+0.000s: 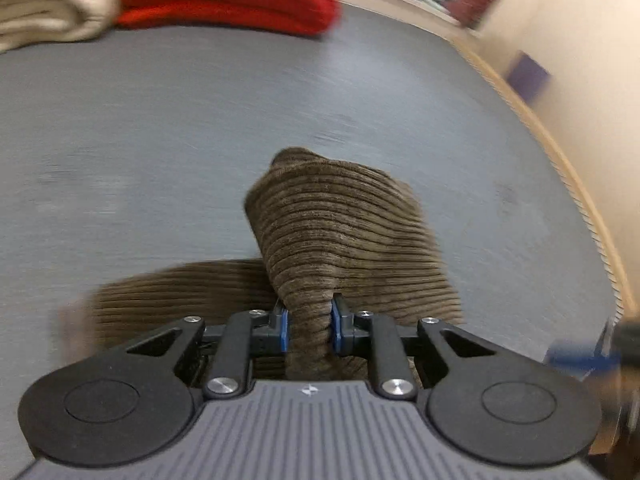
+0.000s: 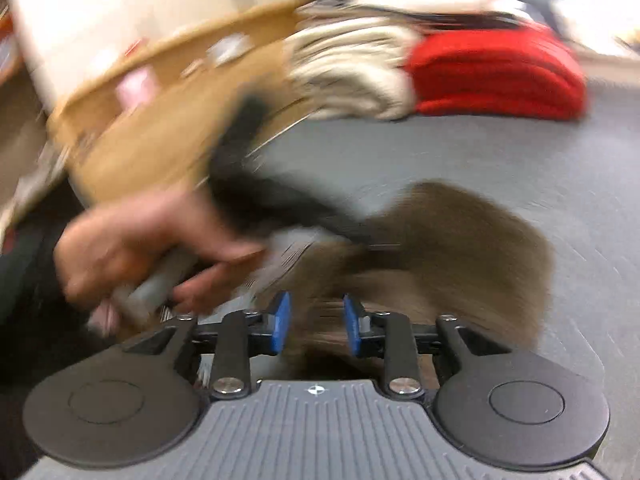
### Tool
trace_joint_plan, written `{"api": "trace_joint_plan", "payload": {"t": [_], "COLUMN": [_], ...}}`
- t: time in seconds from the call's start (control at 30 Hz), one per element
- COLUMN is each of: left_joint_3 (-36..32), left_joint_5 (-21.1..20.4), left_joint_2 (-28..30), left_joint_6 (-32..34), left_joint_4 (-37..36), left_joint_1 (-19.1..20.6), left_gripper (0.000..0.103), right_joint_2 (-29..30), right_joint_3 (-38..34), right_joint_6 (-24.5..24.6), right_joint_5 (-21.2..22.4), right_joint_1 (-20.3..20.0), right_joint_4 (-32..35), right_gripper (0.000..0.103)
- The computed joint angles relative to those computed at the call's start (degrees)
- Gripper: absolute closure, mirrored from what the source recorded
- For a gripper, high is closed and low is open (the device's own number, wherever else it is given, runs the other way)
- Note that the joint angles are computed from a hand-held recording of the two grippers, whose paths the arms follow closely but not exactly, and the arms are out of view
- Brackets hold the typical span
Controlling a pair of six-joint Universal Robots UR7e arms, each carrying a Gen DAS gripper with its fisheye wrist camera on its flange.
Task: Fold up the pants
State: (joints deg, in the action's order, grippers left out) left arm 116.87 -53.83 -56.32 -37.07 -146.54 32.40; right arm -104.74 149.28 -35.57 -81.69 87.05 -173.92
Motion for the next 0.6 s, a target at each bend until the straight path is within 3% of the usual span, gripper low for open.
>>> {"api": "trace_joint_plan", "payload": {"t": [0.13,0.23,0.27,0.3,0.33,0.43,0.47,0.53,0.6], "left_joint_3": [3.1,3.6,4.1,4.7,5.0,3.5,3.1,3.8,4.8], "left_joint_5": [8.1,14.2,13.7,11.2,9.2,6.5,5.3,2.8,0.0], "left_joint_2": [-7.5,-10.7,-11.7,-12.4,-13.1,-11.0,-10.2,-9.9,-9.9], "left_joint_6": [-7.4,-15.7,-16.6,-16.0,-15.3,-14.0,-13.1,-10.9,-10.1], "left_joint_4": [13.2,23.8,23.0,19.9,18.3,17.6,17.3,14.0,11.6], "left_joint_1": [0.1,0.7,1.6,2.8,3.9,6.5,7.3,9.0,10.5], "left_gripper": [0.07,0.063,0.047,0.021,0.011,0.006,0.006,0.006,0.006], "right_joint_2": [8.9,15.1,17.1,19.6,22.0,27.7,29.9,31.3,30.0], "right_joint_3": [-1.0,-2.9,-4.2,-4.4,-4.6,-6.0,-7.2,-8.2,-8.5], "right_joint_6": [12.9,19.4,21.5,22.0,22.9,26.9,27.8,29.0,28.9], "right_joint_5": [-6.4,-10.1,-11.4,-11.2,-11.8,-14.6,-14.9,-15.3,-15.0], "right_joint_1": [-0.2,-0.6,-0.1,-0.5,-0.1,0.5,0.8,0.4,0.0], "right_joint_4": [-13.4,-14.4,-13.2,-14.3,-15.9,-18.1,-18.8,-18.1,-15.7], "right_gripper": [0.052,0.05,0.049,0.047,0.045,0.041,0.032,0.022,0.019]}}
